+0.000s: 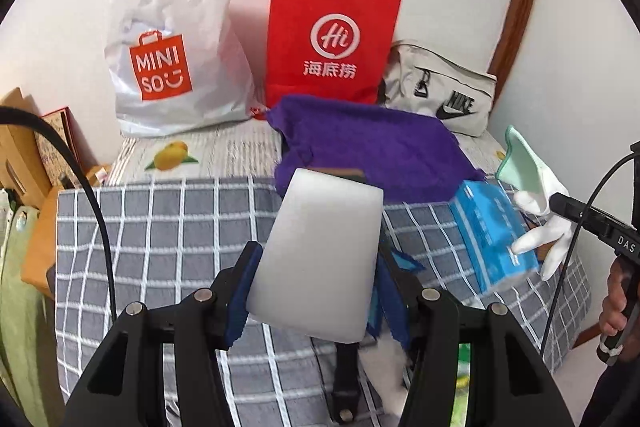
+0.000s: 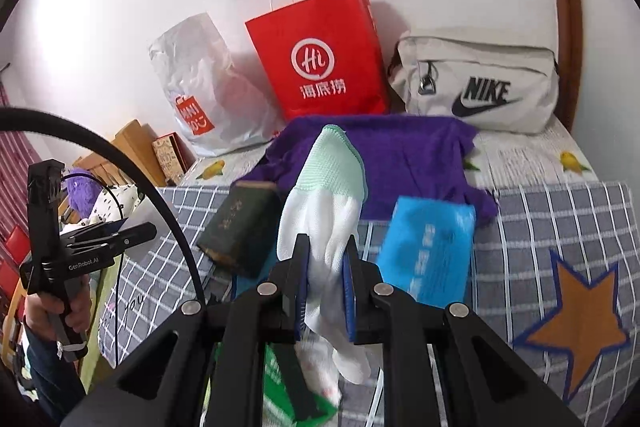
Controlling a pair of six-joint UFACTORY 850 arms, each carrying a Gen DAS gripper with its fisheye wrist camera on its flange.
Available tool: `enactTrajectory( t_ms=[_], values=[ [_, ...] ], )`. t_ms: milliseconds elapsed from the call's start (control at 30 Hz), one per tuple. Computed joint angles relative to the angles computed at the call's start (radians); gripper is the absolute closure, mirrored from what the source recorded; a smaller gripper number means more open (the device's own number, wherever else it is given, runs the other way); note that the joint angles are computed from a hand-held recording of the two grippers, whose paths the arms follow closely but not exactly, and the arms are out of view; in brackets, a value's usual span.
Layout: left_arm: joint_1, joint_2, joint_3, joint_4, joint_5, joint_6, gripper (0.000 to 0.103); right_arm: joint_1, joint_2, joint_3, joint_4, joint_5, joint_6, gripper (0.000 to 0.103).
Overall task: Organize soft objects
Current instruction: 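Carry the glove onto the purple towel and open the right tool while the left tool carries the sponge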
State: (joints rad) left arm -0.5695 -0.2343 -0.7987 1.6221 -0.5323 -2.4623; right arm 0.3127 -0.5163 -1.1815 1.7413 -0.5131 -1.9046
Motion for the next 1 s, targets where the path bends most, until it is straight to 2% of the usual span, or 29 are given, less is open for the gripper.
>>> enactTrajectory(
  t_ms=[333, 500, 600, 800, 1000],
  values=[
    [0.119, -0.077, -0.109, 0.013, 0.056, 0.085, 0.049, 0.024, -0.161, -0.237, -0.078, 0.036, 0.136, 0.088],
    [0.183, -0.124, -0.174, 0.015, 0.093, 0.13, 0.049, 0.028, -0.258, -0.399, -0.174, 0.057, 0.261, 0.088],
    [0.215, -0.154, -0.212, 0.034, 0.12, 0.129, 0.049, 0.033, -0.326, -0.51, -0.287, 0.077, 0.374, 0.088],
    [0.26, -0.248, -0.324, -0.007, 0.16, 0.231, 0.049, 0.032, -0.498, -0.783, -0.578, 0.056, 0.658, 0.088],
    [0.295, -0.333, -0.425, -0.059, 0.206, 0.297, 0.049, 0.036, -0.689, -1.086, -0.91, -0.002, 1.017, 0.088]
  ],
)
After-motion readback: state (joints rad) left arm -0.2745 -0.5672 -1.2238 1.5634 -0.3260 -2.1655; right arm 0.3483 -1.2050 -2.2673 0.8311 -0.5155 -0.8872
